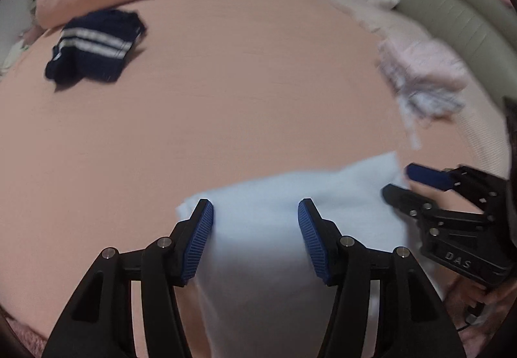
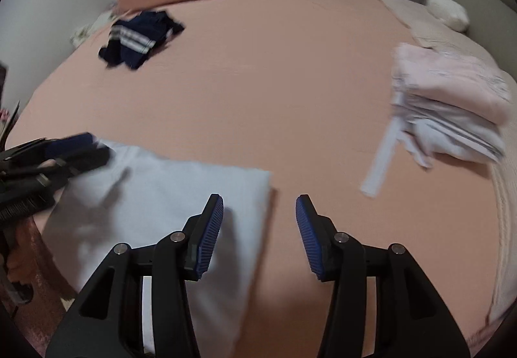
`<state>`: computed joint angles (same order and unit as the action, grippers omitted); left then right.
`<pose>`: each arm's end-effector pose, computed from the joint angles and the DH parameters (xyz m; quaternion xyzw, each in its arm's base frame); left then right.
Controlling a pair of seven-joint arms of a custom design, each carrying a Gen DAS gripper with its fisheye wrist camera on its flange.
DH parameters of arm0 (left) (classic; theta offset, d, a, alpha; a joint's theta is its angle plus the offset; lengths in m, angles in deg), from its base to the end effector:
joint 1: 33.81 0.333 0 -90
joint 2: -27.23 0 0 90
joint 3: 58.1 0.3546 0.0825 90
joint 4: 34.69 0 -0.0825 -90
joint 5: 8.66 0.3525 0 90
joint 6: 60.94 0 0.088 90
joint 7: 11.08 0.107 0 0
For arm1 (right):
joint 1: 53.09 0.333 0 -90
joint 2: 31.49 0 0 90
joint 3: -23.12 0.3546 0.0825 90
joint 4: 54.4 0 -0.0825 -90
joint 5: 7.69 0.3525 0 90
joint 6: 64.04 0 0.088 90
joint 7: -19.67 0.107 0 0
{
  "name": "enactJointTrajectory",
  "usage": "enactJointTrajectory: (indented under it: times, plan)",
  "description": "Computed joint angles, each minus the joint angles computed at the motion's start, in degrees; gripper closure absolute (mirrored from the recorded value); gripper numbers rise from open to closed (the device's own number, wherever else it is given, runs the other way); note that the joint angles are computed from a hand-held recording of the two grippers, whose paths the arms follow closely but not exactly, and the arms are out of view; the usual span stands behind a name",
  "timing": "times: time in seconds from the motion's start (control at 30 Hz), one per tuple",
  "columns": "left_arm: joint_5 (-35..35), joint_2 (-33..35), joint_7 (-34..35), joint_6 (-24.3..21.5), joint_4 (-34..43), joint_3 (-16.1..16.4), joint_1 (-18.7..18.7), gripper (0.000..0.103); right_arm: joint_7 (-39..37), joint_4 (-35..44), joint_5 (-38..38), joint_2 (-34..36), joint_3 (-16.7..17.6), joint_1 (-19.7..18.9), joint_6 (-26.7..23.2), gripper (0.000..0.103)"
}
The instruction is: Fold clothes
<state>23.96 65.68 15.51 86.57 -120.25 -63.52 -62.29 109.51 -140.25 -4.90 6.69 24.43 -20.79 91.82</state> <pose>0.6232 -0.4089 0.3675 -0.7244 0.6371 -0.2110 0.1574 0.6310 0.4119 0.3874 -0.8370 0.4732 -0.1107 0.2517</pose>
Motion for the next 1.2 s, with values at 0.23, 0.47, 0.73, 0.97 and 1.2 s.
enactJointTrajectory:
  times: [0.23, 0.47, 0.73, 0.97, 1.2]
  plan:
    - [-2.6, -6.2, -8.6, 9.0, -12.9, 1.0, 2.5, 0.04, 8.0, -2.2, 2.9, 0.6, -1.6, -0.8, 2.4, 0.048]
    - [4.9, -13.7, -18.6, 9.5, -19.4, 1.7, 0.0, 0.043, 6.7, -12.6, 6.4, -7.3, 3.2, -6.2, 5.7, 0.048]
    - [-2.7, -12.0, -10.4, 6.2, -20.0, -5.9, 2.8, 0.038, -3.1, -22.6, 4.1, -13.3, 4.2, -1.9, 8.3, 0.049]
    - [-3.7, -13.6, -11.6, 5.4, -22.6, -4.3, 1.6, 0.031, -6.2, -22.1, 11.4, -12.3, 7.7, -6.4, 5.4, 0.04]
    - [0.0, -16.4, -17.3, 8.0, -26.0, -3.1, 0.7, 0.032, -10.3, -25.3, 17.5, -14.1, 9.0, -9.0, 7.2, 0.041]
